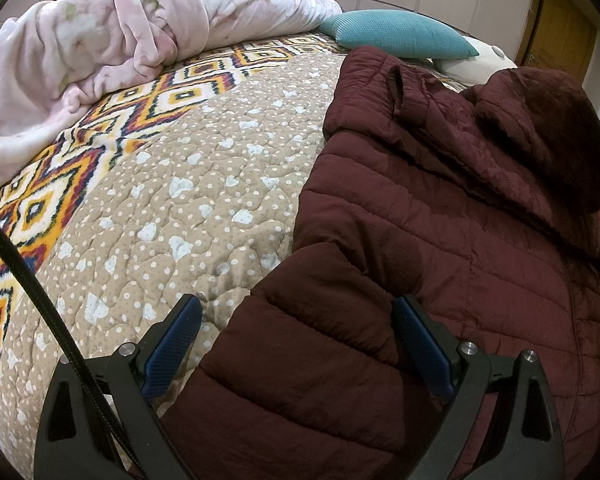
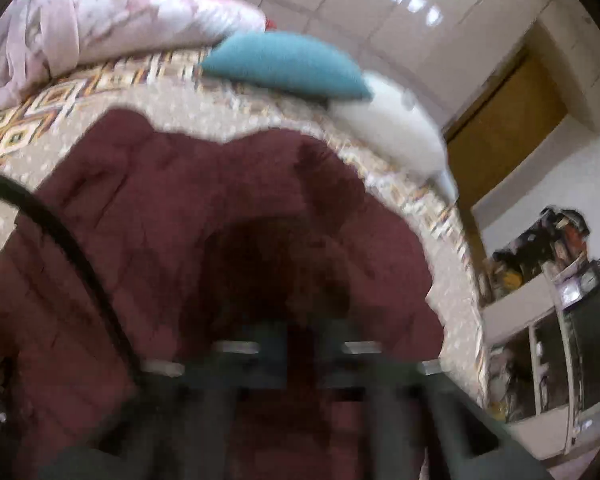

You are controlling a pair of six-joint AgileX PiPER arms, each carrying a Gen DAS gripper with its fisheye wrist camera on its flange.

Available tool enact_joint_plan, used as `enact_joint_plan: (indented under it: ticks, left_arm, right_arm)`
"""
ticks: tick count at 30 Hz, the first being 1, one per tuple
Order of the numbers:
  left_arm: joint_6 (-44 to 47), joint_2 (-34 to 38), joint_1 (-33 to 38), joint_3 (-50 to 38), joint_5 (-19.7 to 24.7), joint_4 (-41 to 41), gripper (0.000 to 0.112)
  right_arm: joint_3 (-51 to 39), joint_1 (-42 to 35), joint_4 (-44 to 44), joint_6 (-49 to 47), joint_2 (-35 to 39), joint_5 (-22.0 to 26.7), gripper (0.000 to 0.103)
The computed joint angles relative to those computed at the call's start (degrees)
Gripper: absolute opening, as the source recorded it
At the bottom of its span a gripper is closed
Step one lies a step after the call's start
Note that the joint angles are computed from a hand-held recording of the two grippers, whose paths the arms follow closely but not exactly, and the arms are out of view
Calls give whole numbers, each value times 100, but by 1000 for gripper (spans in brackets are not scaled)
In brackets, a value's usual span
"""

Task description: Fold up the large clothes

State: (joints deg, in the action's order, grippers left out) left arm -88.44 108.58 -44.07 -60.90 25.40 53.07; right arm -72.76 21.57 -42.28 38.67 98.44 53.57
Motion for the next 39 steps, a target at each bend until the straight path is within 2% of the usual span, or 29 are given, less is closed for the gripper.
enact_joint_plan:
  ticks: [3,6,11,15,17,20,22,25,27,29,32,34,35,36,37,38,39]
  left_arm:
    - [9,-4,6,2,-8,-7,96]
    - [10,-5,9,5,-23,-15,96]
    - [-106,-46,31,93,-144,52,96]
    - [-112,-54,28,101,-160,43,96]
    - [-100,-58,36,99,-163,36,96]
    - [-111,-59,40,104,-175,44,96]
    - [-113,-62,45,109,-186,46,96]
    - [-110,-70,41,117,-192,36,96]
    - [-110,-69,43,117,-194,36,96]
    - [-106,-67,53,118,-202,40,96]
    - [-107,-68,48,119,-202,35,96]
    - [-108,-66,56,120,-210,43,96]
    - [-113,-66,48,121,-208,41,96]
    - [-114,-65,50,120,-207,45,96]
    - [-111,-63,54,118,-208,46,96]
    - [-115,-63,44,117,-201,44,96]
    - [-117,-62,43,117,-200,45,96]
  right_arm:
    - [199,12,476,-194,-512,1,7]
    - [205,36,1467,-575,-1147,160,7]
    - [727,630,2321,-445,-2016,289,8]
    - [1691,943,2608,-95,-1850,-208,8]
    - [2108,898,2645,102,-1509,-693,8]
    - [2325,852,2194,443,-1007,-1185,9]
    - [2280,960,1815,783,-903,-1143,10]
    - [2053,1121,1919,574,-1300,-683,22]
    - [1945,1260,1839,567,-1730,-420,43]
    - [1768,1454,1646,666,-2236,-150,49]
    - [1405,1534,1257,846,-2611,88,49]
    - [1135,1192,1231,755,-2570,-35,48]
    - [979,991,1333,697,-2373,-182,41]
    - [853,616,1647,496,-2160,-438,26]
    - [765,315,1980,296,-1972,-629,18]
    - [664,-134,2537,-58,-1660,-914,13]
    - [546,-394,2919,-254,-1352,-1083,11]
